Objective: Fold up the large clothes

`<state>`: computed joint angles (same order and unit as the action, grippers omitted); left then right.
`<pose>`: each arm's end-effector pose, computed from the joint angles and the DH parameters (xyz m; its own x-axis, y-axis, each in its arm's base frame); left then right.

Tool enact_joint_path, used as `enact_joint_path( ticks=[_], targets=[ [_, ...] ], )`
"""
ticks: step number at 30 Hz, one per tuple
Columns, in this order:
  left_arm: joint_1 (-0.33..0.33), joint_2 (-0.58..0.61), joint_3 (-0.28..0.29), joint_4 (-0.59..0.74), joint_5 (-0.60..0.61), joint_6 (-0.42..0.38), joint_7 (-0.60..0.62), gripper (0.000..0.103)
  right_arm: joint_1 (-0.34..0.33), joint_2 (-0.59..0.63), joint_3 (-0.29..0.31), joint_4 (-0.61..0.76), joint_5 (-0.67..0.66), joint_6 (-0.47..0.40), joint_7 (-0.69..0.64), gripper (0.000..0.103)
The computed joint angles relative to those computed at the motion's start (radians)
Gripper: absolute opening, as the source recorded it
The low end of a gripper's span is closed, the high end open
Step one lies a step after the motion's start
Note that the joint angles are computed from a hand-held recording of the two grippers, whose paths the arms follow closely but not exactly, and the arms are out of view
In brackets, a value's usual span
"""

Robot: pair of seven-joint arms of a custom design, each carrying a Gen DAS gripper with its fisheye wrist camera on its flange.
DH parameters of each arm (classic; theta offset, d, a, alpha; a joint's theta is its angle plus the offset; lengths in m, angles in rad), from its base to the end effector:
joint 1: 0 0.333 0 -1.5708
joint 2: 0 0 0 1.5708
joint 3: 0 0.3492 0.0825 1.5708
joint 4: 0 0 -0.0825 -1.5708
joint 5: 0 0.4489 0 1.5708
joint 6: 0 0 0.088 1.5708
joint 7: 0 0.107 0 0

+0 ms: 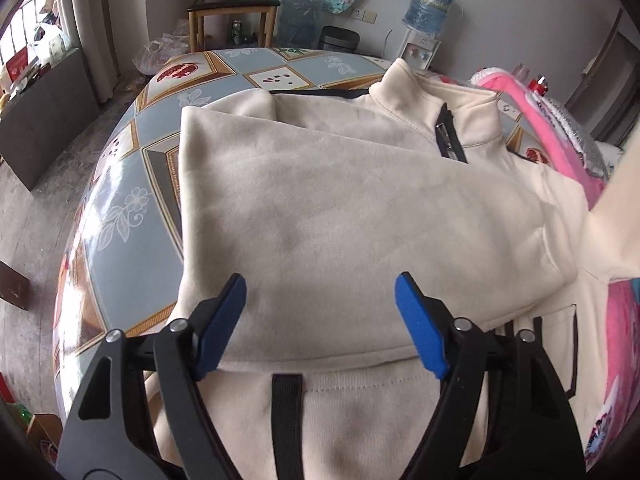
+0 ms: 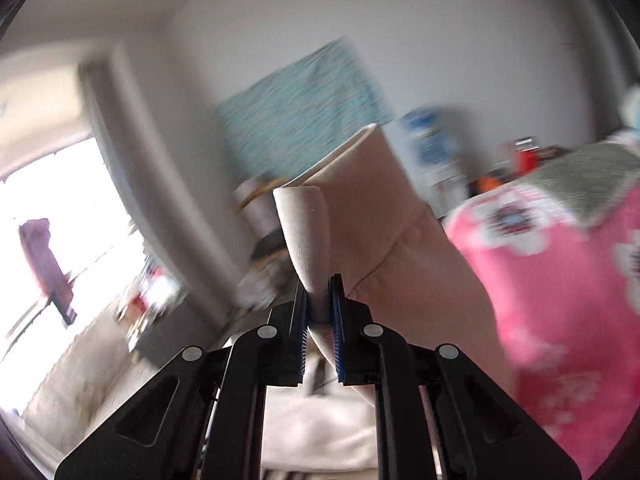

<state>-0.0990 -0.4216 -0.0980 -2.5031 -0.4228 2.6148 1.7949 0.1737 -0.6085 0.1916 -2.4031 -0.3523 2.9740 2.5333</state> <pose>0.4856 -0.0896 0.4882 -0.1704 -0.9623 0.2118 -0.8568 0.0385 -0.5143 0.4137 0.2074 0.6753 0.0337 -0.9052 -0.4238 -0.4237 0.3711 -0.8263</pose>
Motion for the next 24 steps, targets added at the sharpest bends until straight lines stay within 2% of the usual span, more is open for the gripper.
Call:
enact_joint_path(
  ticks=[3,4,6,8,10,11,13,14,15,16,17,20,22,24],
  targets=[
    [-0.021,-0.043,0.042,-0.02,-0.044,-0.026,0.065,0.064,0.093,0.206,0.003,0.096,0.027,0.019,-0.049,0.011],
    [-0.026,-0.058,0.057,-0.025,-0.061,-0.047,0.091,0.064,0.103,0.268,0.02,0.129,0.023,-0.003,-0.051,0.011],
    [-0.029,-0.075,0.077,-0.025,-0.088,-0.094,0.13,0.064,0.176,0.418,0.012,0.207,0.048,-0.084,-0.118,0.011],
    [-0.029,-0.094,0.09,-0.032,-0.115,-0.124,0.172,0.063,0.264,0.544,-0.024,0.273,0.199,-0.17,-0.269,0.014],
    [-0.027,-0.113,0.098,-0.042,-0.14,-0.139,0.212,0.063,0.295,0.637,-0.029,0.324,0.416,-0.288,-0.432,0.016],
    [-0.026,-0.12,0.103,-0.046,-0.153,-0.146,0.229,0.063,0.294,0.655,-0.021,0.324,0.487,-0.305,-0.467,0.016],
    [-0.029,-0.126,0.116,-0.044,-0.186,-0.161,0.268,0.063,0.29,0.637,-0.01,0.271,0.6,-0.256,-0.527,0.017],
    [-0.032,-0.123,0.125,-0.039,-0.208,-0.17,0.292,0.062,0.285,0.605,-0.01,0.228,0.691,-0.218,-0.596,0.024],
    [-0.035,-0.116,0.13,-0.031,-0.23,-0.176,0.311,0.062,0.288,0.58,-0.015,0.201,0.766,-0.198,-0.649,0.044],
    [-0.039,-0.102,0.134,-0.018,-0.253,-0.185,0.328,0.062,0.292,0.541,-0.024,0.162,0.802,-0.171,-0.663,0.056],
    [-0.039,-0.086,0.132,-0.003,-0.271,-0.193,0.337,0.062,0.301,0.5,-0.02,0.123,0.781,-0.137,-0.618,0.066],
    [-0.04,-0.024,0.125,0.052,-0.334,-0.229,0.352,0.057,0.348,0.395,-0.062,0.022,0.818,-0.079,-0.635,0.07],
    [-0.035,0.023,0.107,0.089,-0.358,-0.247,0.345,0.056,0.338,0.337,-0.07,-0.034,0.771,-0.077,-0.577,0.07],
    [-0.024,0.071,0.084,0.125,-0.363,-0.262,0.315,0.052,0.267,0.272,-0.001,-0.087,0.615,-0.104,-0.419,0.07]
  ],
)
